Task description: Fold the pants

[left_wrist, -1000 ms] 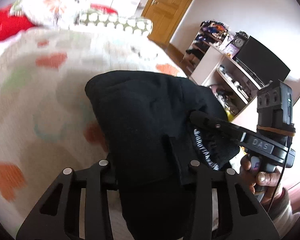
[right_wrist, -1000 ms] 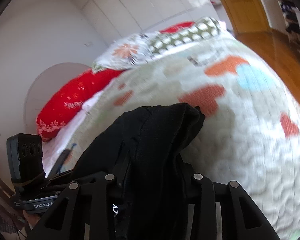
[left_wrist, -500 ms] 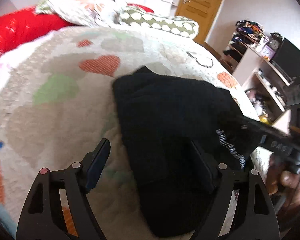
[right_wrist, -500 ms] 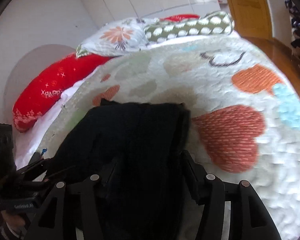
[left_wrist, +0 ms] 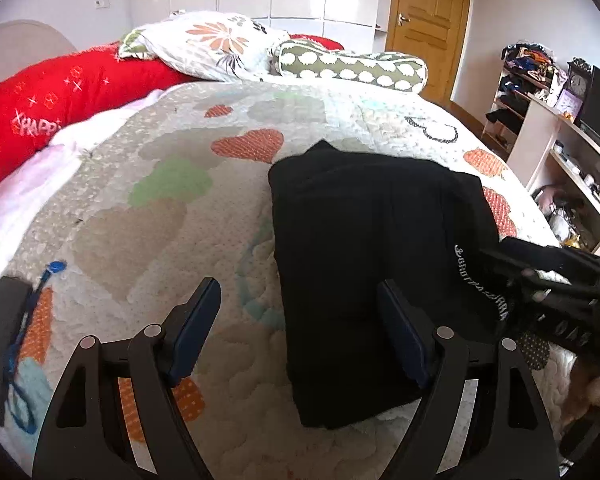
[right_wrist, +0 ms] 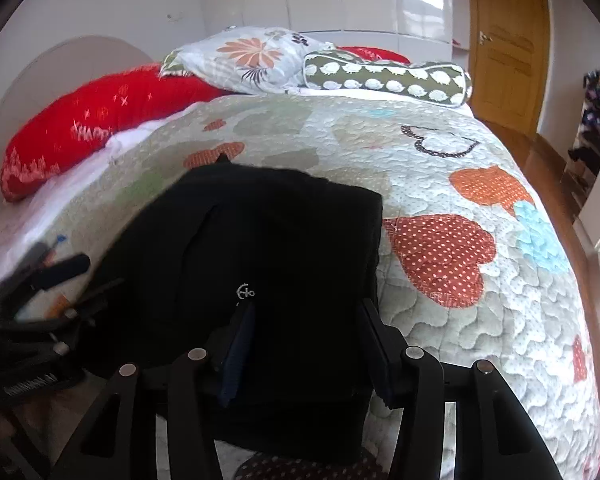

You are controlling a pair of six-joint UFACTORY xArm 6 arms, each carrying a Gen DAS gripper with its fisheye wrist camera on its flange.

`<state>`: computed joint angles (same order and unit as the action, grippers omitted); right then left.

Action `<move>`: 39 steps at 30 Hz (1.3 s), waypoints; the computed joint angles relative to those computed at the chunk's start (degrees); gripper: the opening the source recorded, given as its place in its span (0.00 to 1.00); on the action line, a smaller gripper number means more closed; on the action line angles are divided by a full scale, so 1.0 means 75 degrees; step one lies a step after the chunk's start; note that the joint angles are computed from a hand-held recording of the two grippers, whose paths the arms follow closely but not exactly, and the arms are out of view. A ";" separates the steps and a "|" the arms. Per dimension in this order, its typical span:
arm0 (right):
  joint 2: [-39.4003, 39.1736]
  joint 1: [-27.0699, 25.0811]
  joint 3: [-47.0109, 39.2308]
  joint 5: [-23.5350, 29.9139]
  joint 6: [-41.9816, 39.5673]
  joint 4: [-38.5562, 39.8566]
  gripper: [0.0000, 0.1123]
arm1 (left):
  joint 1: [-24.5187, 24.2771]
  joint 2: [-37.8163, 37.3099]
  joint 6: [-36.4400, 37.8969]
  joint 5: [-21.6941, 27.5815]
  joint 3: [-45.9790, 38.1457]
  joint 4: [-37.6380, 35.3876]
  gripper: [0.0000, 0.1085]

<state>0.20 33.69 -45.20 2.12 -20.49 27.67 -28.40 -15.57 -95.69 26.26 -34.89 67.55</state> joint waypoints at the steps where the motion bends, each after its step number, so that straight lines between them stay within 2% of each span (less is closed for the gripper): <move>1: -0.0163 0.0035 0.0014 0.0052 -0.0277 0.0455 0.45 | -0.0128 -0.0089 0.0073 0.0193 0.0010 -0.0093 0.75; 3: -0.0456 0.0168 0.0120 -0.0055 -0.0814 0.1211 0.45 | -0.0433 -0.0289 0.0069 0.0692 0.0034 -0.0177 0.75; 5: -0.0709 0.0298 0.0299 -0.0238 -0.0600 0.1081 0.45 | -0.0683 -0.0484 -0.0003 0.1116 0.0062 -0.0223 0.75; 9: -0.1039 0.0247 0.0609 -0.0409 0.1196 -0.0882 0.46 | -0.0977 -0.0836 -0.0085 0.1586 0.0155 -0.0264 0.75; 11: -0.1203 0.0250 0.0732 -0.0468 0.1685 -0.1428 0.46 | -0.1186 -0.1071 -0.0220 0.1916 0.0223 -0.0237 0.75; 15: -0.1575 0.0003 0.1007 -0.0498 0.3571 -0.3439 0.46 | -0.1453 -0.1389 -0.0335 0.2268 0.0295 -0.0261 0.75; 18: -0.1824 0.0011 0.1169 -0.0439 0.3804 -0.3603 0.48 | -0.1665 -0.1550 -0.0428 0.2542 0.0294 -0.0238 0.75; 23: -0.2190 -0.0120 0.1374 -0.0304 0.4965 -0.5045 0.49 | -0.1959 -0.1693 -0.0574 0.2849 0.0260 -0.0203 0.75; 31: -0.2633 -0.0161 0.1651 -0.0318 0.5332 -0.5410 0.51 | -0.2396 -0.1799 -0.0645 0.3341 0.0172 -0.0150 0.75; 35: -0.2759 -0.0124 0.1756 -0.0340 0.5056 -0.5032 0.52 | -0.2460 -0.1817 -0.0650 0.3401 0.0160 -0.0171 0.75; 39: -0.2845 -0.0133 0.1823 -0.0324 0.5116 -0.5080 0.52 | -0.2547 -0.1798 -0.0636 0.3486 0.0124 -0.0196 0.75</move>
